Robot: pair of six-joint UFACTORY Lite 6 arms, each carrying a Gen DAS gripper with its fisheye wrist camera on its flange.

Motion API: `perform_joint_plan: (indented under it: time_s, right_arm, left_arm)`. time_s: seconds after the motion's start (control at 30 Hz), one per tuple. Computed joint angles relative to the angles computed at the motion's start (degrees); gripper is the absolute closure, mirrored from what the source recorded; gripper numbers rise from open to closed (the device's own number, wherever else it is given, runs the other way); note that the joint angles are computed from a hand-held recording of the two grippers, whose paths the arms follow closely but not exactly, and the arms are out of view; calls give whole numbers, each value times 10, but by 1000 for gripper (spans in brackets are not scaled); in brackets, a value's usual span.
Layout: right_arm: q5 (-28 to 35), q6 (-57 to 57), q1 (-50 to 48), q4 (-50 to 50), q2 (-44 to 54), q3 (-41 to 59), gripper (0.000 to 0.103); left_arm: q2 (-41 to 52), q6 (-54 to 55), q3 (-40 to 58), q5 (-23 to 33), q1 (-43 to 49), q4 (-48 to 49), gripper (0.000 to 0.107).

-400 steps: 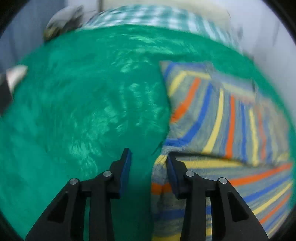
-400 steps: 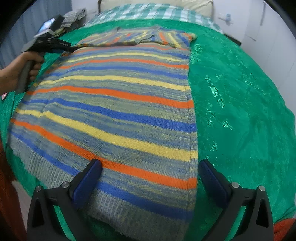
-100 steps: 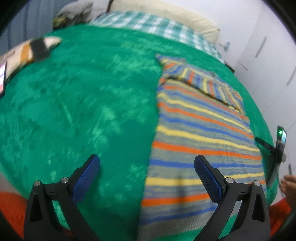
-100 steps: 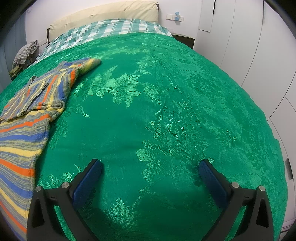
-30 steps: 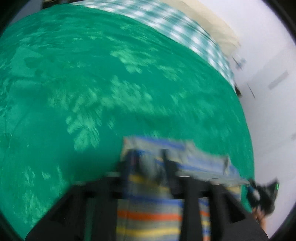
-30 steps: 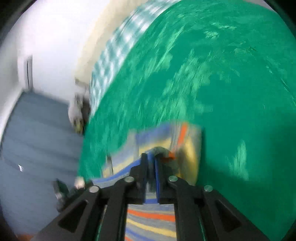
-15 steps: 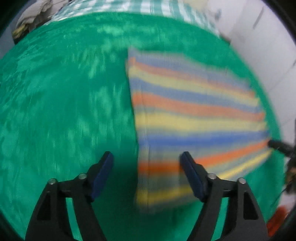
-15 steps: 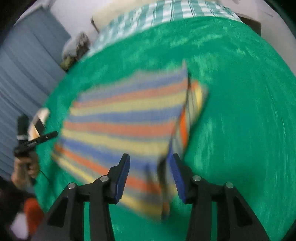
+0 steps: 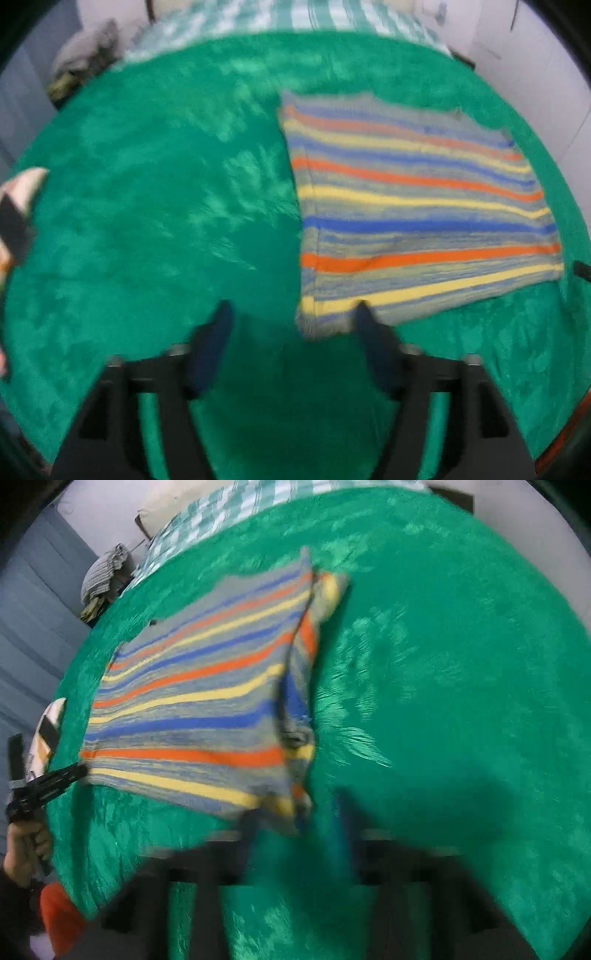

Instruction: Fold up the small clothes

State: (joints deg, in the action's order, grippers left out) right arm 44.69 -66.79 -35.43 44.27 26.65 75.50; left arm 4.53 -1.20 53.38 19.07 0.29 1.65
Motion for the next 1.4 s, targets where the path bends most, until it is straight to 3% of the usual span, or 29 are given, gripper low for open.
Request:
perform_joint_plan:
  time_s: [0.17, 0.3, 0.67, 0.9, 1.1, 1.27, 1.4]
  right_arm:
    - [-7, -166, -82, 82, -156, -170, 17]
    - [-2, -252, -131, 110, -233, -271, 17]
    - [29, -378, -223, 156, -332, -419, 17]
    - [55, -482, -283, 189, -337, -466, 17]
    - [55, -491, -296, 194, -298, -448, 17]
    - [76, -466, -293, 190, -277, -416, 17]
    - [94, -405, -252, 182, -213, -329, 17]
  left_arm:
    - [-166, -236, -96, 28, -57, 195, 21]
    - [-199, -358, -108, 40, -100, 289, 21]
    - [-275, -478, -144, 107, -192, 365, 21]
    - [-250, -589, -150, 126, -249, 444, 21]
    - [-205, -676, -158, 117, -283, 502, 21]
    - [-152, -738, -165, 60, -325, 555, 21]
    - [-55, -748, -109, 10, -385, 596, 21]
